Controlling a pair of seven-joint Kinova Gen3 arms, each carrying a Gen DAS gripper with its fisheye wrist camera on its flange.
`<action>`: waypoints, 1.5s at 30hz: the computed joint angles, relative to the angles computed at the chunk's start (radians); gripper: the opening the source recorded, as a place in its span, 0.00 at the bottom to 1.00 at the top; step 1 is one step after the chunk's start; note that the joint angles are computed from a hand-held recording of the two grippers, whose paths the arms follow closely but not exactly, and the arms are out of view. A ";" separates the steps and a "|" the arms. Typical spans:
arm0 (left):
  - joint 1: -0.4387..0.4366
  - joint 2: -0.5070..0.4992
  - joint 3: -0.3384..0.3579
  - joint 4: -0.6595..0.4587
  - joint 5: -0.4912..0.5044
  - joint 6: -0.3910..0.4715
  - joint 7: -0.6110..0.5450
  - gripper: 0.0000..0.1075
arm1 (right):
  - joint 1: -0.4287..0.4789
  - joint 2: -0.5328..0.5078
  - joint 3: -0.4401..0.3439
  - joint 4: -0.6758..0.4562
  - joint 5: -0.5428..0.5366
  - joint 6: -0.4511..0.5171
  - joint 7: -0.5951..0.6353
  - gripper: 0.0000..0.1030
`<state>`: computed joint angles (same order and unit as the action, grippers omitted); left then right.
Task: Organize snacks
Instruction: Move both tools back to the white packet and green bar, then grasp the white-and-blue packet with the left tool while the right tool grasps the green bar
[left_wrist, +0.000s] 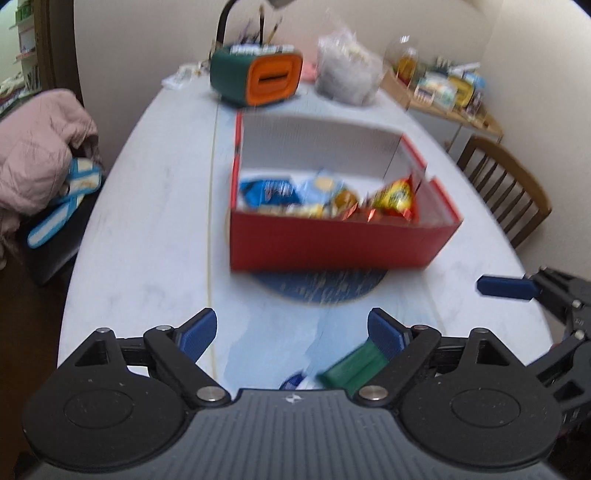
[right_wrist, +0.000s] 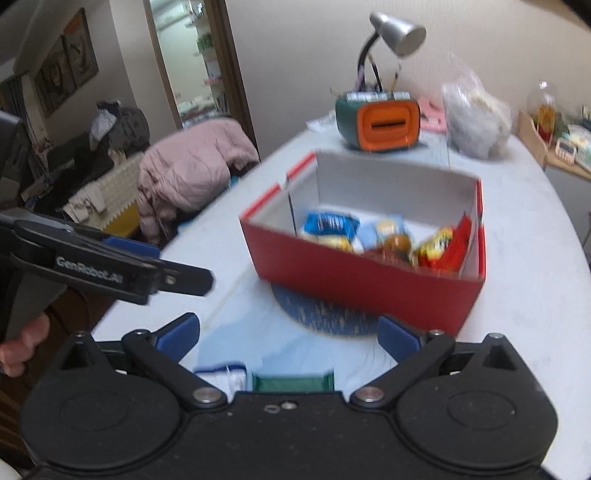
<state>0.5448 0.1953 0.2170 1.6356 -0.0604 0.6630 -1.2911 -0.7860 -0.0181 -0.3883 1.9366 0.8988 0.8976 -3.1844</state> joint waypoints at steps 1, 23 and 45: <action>-0.005 0.004 0.002 0.007 0.006 0.007 -0.012 0.83 | -0.001 0.005 0.000 0.006 -0.010 0.001 0.001 1.00; 0.088 0.230 -0.055 -0.163 0.028 0.313 0.375 0.83 | 0.005 0.038 0.049 0.088 -0.167 -0.093 0.145 0.99; 0.137 0.227 -0.079 -0.183 -0.105 0.339 0.505 0.63 | -0.002 0.131 0.098 0.077 -0.138 -0.163 0.191 0.98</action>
